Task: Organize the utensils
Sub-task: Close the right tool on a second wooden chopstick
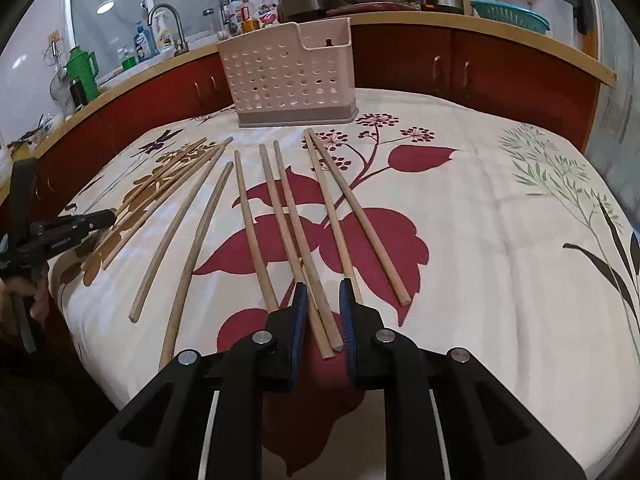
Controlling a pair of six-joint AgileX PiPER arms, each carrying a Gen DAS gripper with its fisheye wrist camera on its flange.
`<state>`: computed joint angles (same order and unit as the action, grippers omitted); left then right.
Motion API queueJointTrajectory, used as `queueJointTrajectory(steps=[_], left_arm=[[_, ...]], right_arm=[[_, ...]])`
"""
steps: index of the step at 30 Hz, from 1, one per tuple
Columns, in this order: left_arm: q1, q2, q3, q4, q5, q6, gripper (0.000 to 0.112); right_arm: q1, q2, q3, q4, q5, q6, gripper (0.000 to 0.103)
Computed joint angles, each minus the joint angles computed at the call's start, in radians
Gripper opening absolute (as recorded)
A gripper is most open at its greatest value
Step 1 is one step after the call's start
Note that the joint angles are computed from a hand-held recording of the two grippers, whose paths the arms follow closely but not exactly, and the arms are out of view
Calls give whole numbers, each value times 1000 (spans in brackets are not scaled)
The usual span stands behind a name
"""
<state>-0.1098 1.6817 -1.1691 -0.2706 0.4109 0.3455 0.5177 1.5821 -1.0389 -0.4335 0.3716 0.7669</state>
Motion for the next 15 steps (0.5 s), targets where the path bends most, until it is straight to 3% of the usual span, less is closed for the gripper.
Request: queueJointTrajectory(steps=[15], left_arm=[[-1, 1, 0, 2, -1, -2, 7]], right_arm=[[-26, 11, -10, 12, -23, -24, 18]])
